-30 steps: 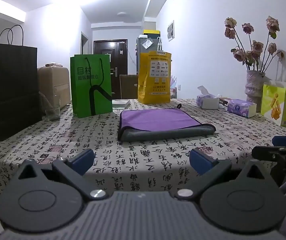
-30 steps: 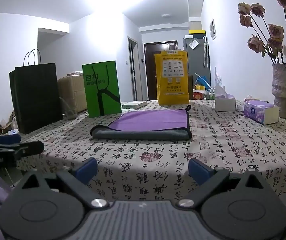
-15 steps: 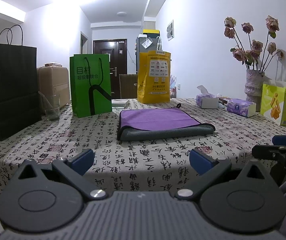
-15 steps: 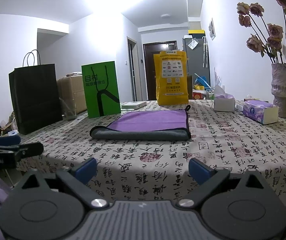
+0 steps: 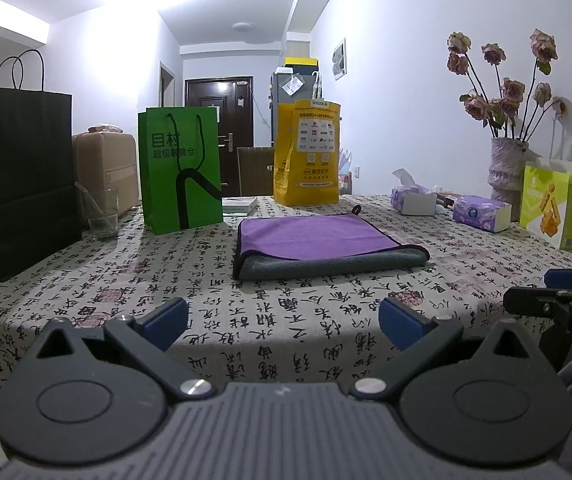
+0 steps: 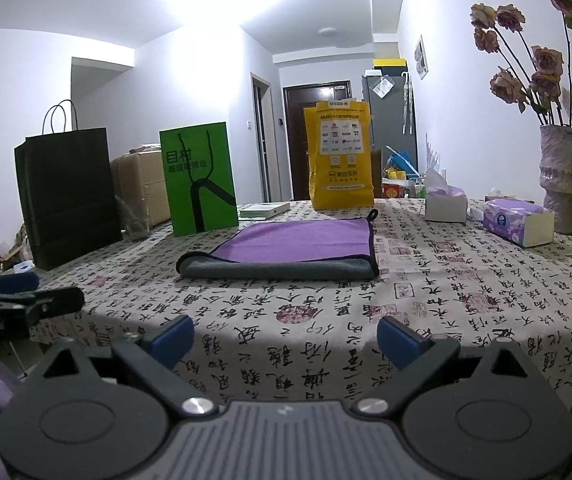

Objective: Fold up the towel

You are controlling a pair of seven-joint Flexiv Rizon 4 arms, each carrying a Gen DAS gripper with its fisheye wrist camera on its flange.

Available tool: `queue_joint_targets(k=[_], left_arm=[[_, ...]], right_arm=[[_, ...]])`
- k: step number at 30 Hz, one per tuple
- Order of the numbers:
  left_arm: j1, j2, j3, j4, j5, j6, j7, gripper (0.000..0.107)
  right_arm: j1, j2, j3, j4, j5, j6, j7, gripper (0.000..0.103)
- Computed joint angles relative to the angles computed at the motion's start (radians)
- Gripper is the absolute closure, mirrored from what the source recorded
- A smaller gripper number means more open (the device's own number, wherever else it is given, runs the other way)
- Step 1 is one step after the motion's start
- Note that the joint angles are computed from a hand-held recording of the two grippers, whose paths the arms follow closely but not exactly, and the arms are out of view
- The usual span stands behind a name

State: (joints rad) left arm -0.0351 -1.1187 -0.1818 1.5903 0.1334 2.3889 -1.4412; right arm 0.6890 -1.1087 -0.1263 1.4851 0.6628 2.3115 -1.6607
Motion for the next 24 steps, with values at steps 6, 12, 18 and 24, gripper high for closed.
queue_joint_targets(k=[6, 12, 18, 24], left_arm=[[0.001, 0.001, 0.000, 0.000, 0.003, -0.001, -0.001, 0.004], [0.001, 0.000, 0.000, -0.001, 0.004, -0.003, -0.002, 0.004], [0.004, 0.000, -0.002, -0.002, 0.009, -0.006, -0.003, 0.004], [0.005, 0.000, -0.002, -0.003, 0.010, -0.007, -0.003, 0.004]], right_arm=[[0.002, 0.000, -0.001, -0.004, 0.010, 0.000, -0.007, 0.005], [0.002, 0.001, 0.001, -0.005, 0.014, 0.000, -0.011, 0.005], [0.003, 0.001, 0.001, -0.007, 0.019, -0.005, -0.012, 0.005], [0.007, 0.000, -0.005, -0.012, 0.031, -0.014, -0.014, 0.005]])
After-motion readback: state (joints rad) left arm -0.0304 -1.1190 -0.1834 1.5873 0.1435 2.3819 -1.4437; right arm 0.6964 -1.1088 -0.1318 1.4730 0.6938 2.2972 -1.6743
